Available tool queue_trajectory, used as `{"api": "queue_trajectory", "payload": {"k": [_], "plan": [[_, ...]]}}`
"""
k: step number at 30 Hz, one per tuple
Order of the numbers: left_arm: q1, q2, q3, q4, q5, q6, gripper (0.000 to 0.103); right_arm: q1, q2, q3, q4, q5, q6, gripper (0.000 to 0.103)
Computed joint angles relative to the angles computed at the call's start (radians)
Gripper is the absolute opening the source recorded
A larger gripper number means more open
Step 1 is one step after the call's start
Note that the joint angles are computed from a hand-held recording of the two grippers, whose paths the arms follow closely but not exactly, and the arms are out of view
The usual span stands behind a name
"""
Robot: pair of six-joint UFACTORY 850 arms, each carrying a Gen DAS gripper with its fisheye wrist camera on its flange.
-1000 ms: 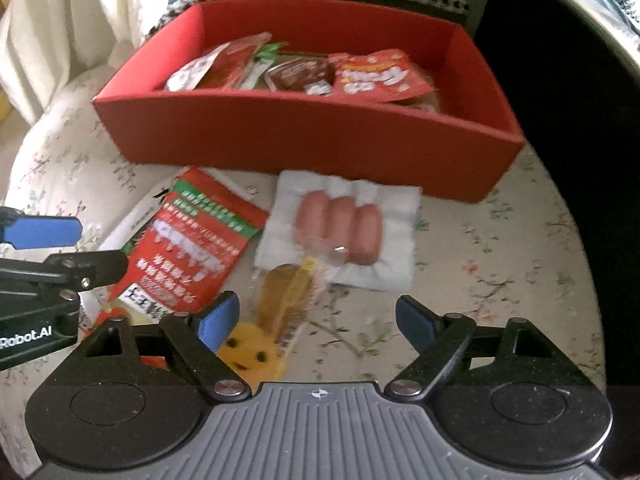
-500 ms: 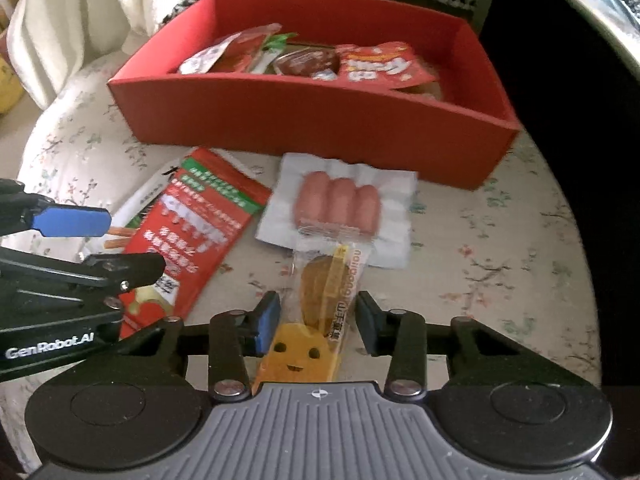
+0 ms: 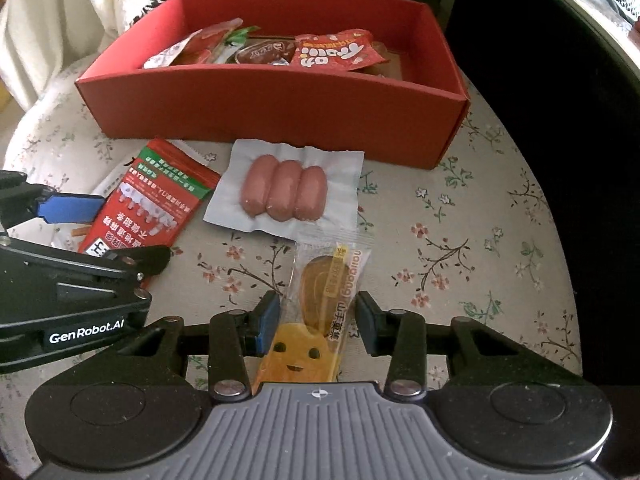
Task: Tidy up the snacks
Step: 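Grasp the red spicy strip pack with left tool while right tool grasps the yellow-faced pastry, then lift both held packs and carry them over the red box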
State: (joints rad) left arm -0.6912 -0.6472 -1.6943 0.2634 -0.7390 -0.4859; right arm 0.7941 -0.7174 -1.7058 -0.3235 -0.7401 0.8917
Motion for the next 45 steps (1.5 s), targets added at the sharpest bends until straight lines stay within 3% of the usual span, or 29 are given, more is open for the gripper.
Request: {"api": "queue_trajectory", "payload": {"k": [10, 13, 18, 21, 22, 26, 30, 35, 45], "plan": [[0.003, 0.025, 0.021, 0.003, 0.007, -0.013, 0.038, 0.002, 0.011, -0.004, -0.024, 0.018, 0.018, 0.049], [0.005, 0.035, 0.025, 0.013, 0.008, -0.021, 0.024, 0.002, 0.011, -0.012, -0.029, 0.028, 0.020, 0.049], [0.010, 0.029, 0.016, -0.007, -0.010, 0.008, 0.025, 0.002, 0.001, -0.025, -0.025, 0.029, 0.010, 0.049], [0.023, 0.023, 0.013, -0.093, 0.001, 0.058, 0.042, 0.001, -0.002, -0.027, -0.020, 0.028, 0.006, 0.049], [0.023, 0.018, 0.006, -0.099, -0.002, 0.059, 0.052, 0.000, -0.002, -0.025, -0.018, 0.028, 0.006, 0.049], [-0.001, -0.004, -0.015, -0.018, -0.016, 0.021, 0.058, -0.005, 0.007, -0.011, -0.021, 0.028, 0.020, 0.049], [-0.019, -0.008, 0.002, 0.045, 0.001, -0.014, 0.058, -0.013, 0.020, 0.011, -0.016, 0.033, 0.026, 0.049], [-0.028, -0.004, 0.005, 0.087, -0.005, -0.030, 0.039, -0.020, 0.034, 0.036, -0.015, 0.044, 0.037, 0.049], [-0.011, 0.039, 0.025, 0.097, 0.034, -0.058, 0.037, -0.018, 0.046, 0.041, -0.053, 0.078, 0.070, 0.049]]}}
